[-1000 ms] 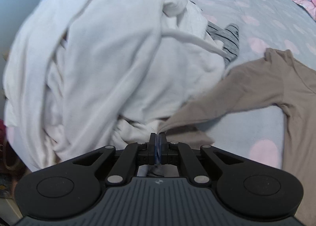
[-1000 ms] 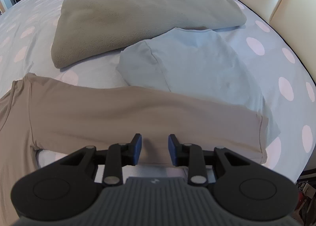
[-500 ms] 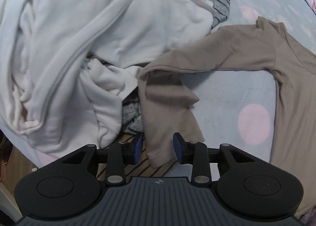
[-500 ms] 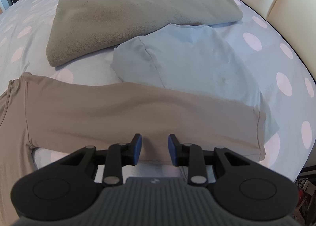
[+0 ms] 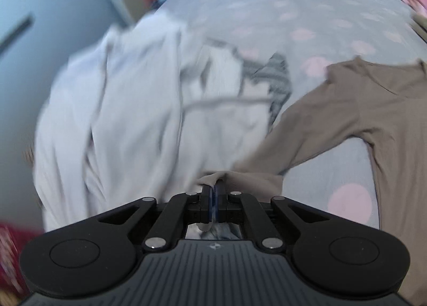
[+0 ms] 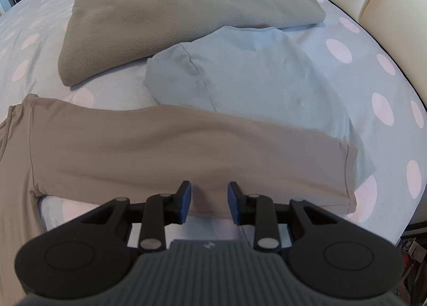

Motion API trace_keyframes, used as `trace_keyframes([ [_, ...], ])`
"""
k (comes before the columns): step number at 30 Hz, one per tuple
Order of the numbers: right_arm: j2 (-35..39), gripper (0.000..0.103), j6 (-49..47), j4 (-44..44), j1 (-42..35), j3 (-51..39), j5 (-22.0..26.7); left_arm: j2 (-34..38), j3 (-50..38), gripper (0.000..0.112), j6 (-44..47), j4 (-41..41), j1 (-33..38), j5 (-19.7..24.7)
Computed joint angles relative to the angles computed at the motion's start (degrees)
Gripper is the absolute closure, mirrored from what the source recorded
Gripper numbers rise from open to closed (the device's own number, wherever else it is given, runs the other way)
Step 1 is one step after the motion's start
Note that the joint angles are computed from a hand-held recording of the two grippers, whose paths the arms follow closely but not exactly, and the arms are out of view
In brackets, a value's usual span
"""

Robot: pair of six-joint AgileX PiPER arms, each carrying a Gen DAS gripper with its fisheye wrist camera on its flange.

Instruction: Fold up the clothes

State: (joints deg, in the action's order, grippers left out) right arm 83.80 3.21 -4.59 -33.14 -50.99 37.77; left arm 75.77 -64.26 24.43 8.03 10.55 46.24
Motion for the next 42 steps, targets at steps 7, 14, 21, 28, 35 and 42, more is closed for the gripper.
trace_keyframes([
  [7,0.90,0.070,1.78,-2.34,1.49,0.28,-0.21,-4.75,3.81,0.112,19.31,-3.18,-5.96,6.78],
  [14,0.71,0.069,3.16,-3.72,2.79,0.23,0.43,-3.27,12.37,0.112,17.05,-4.56,-12.30,5.13],
  [21,0.51,0.068,3.80,-4.68,3.60,0.56,0.72,1.95,15.93,0.111,16.17,-8.17,-14.04,2.61],
  [28,0.59,0.067,3.25,-4.65,3.46,0.64,1.00,1.58,17.28,0.092,18.32,-11.31,-13.12,3.95],
  [35,0.87,0.065,1.92,-3.85,2.48,0.79,0.84,-3.38,15.27,0.071,22.68,-21.03,-5.44,6.30],
  [42,0.27,0.064,-0.02,-2.36,2.41,0.96,0.94,-2.02,13.53,0.071,13.59,-21.40,0.55,1.95],
])
